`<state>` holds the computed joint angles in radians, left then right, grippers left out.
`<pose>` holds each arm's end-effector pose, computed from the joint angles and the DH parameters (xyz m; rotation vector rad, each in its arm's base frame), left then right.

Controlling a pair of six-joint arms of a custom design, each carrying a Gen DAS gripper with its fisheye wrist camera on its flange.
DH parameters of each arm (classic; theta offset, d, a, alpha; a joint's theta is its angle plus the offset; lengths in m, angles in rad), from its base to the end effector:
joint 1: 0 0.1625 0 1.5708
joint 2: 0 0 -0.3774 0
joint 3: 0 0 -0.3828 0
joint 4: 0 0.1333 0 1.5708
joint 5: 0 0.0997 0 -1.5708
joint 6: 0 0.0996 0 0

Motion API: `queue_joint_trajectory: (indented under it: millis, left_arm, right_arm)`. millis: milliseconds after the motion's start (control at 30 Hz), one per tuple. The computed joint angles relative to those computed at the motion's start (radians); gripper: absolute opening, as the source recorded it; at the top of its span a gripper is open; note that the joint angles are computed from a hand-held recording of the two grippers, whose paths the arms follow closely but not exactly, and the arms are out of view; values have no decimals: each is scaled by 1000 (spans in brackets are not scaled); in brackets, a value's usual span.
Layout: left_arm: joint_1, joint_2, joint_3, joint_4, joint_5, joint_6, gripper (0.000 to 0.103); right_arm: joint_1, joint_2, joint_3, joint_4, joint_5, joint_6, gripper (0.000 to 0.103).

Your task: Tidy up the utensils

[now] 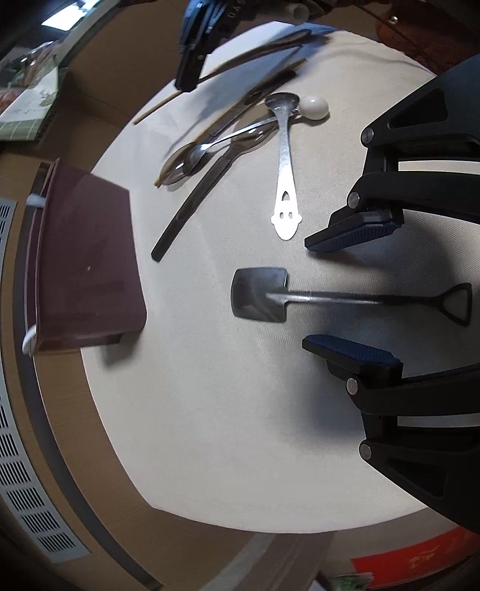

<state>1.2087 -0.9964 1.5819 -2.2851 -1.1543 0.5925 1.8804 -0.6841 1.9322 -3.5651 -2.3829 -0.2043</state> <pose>-0.0625 -0.6550 0.1903 1.2128 2.4255 -0.1078 0.2207 -0.4896 0.0553 0.2025 -2.2383 0.9165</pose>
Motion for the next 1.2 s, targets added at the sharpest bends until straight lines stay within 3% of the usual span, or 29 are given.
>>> queue_joint_trajectory:
  millis: [333, 433, 467, 633, 800, 1000, 1100, 1200]
  left_arm:
    - [-33, 87, -53, -52, 53, -5, 49]
    - [-36, 80, -34, -99, 57, -1, 33]
    - [-38, 66, -11, -141, 58, -9, 33]
    - [-37, -41, 98, -317, -96, -76, 33]
    - [-45, -88, 152, -447, -163, -126, 33]
    - [-73, -78, 103, -517, -251, -174, 33]
    - [-104, -58, 28, -564, -357, -209, 33]
    - [-123, 39, -93, -731, -501, -262, 33]
  right_arm:
    - [13, 13, -17, -58, 4, -11, 5]
    - [23, 13, -15, -93, -1, -27, 5]
    - [26, 9, -12, -102, 0, -28, 5]
    - [42, -21, 20, -171, 17, -42, 5]
    - [48, -35, 21, -201, 28, -47, 5]
    - [54, -24, -8, -249, 47, -70, 5]
    - [86, -38, -70, -279, 64, -153, 5]
    - [140, -42, -197, -308, 78, -320, 5]
